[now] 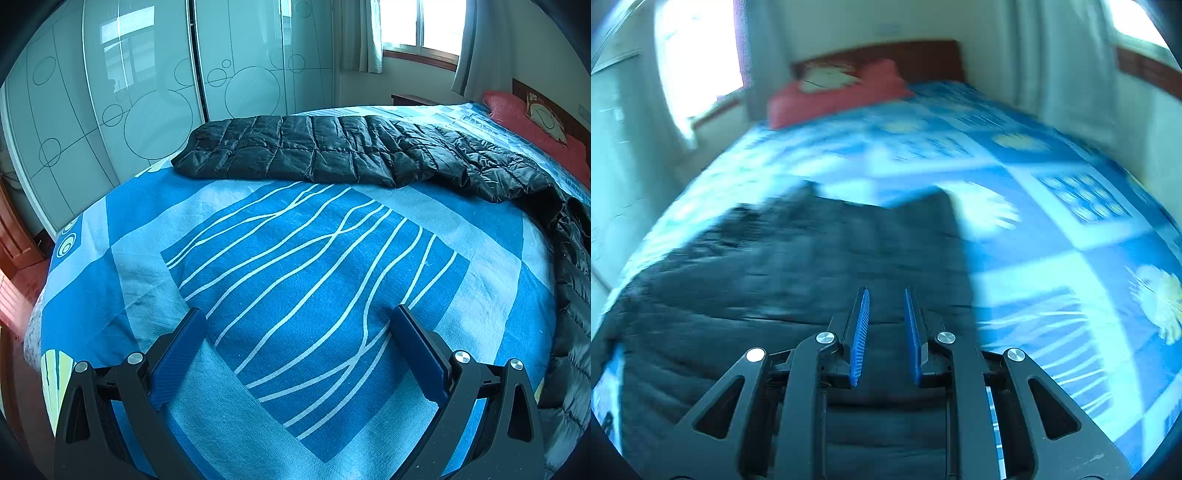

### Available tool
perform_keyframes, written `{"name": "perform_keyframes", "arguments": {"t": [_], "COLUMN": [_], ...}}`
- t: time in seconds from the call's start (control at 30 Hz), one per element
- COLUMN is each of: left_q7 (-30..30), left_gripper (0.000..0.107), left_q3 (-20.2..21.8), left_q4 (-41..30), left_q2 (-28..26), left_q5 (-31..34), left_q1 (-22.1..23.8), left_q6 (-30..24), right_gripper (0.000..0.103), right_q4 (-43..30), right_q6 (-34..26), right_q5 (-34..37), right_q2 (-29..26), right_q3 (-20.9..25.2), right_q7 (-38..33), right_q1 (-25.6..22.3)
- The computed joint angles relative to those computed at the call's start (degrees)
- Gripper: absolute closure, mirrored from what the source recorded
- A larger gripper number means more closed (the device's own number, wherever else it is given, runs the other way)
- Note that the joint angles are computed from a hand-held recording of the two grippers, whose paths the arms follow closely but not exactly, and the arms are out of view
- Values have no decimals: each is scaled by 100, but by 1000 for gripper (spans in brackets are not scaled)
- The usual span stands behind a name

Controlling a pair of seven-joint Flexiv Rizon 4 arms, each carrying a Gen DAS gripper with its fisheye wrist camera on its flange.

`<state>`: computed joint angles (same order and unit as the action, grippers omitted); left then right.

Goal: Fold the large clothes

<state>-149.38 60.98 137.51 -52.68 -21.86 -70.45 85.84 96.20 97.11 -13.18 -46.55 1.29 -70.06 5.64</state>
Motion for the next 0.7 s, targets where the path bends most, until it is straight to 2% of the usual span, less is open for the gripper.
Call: {"name": "perform_keyframes", "arguments": {"t": [0.07, 0.1, 0.2, 0.3, 0.37, 0.47, 0.57, 0.6, 0.63, 0.7], "left_q7": [-3, 3, 0, -27, -33, -40, -55, -58, -66, -75], "left_gripper": [7, 7, 7, 7, 7, 7, 7, 7, 7, 7], "left_q3": [-2, 1, 22, 20, 29, 36, 32, 32, 35, 42], "left_q4": [-3, -6, -18, -25, -32, -36, -37, -36, -44, -46], "left_q2": [-2, -1, -2, -4, -10, -5, 3, 5, -3, -4], "left_q5": [2, 6, 30, 45, 59, 83, 102, 107, 109, 121], "left_q1": [3, 7, -4, -2, -3, 1, 10, 12, 3, 0], "left_q6": [2, -6, -48, -38, -50, -61, -55, -51, -64, -70], "right_gripper": [84, 84, 84, 84, 84, 82, 82, 82, 82, 82], "right_q4": [-233, -284, -265, -334, -479, -813, -1314, -1482, -1710, -1790], "right_q6": [-585, -643, -452, -565, -435, -367, -705, -933, -1422, -1499], "right_q5": [-175, -210, -176, -95, -7, 39, 15, 36, -177, -28], "right_q2": [-230, -351, -403, -294, -319, -467, -771, -865, -1024, -1074], "right_q3": [322, 335, 215, 475, 727, 636, 785, 834, 890, 612], "right_q7": [-152, -252, -365, -441, -512, -460, -460, -480, -387, -581], "right_q1": [-311, -331, -227, -415, -623, -534, -606, -624, -652, -418]}}
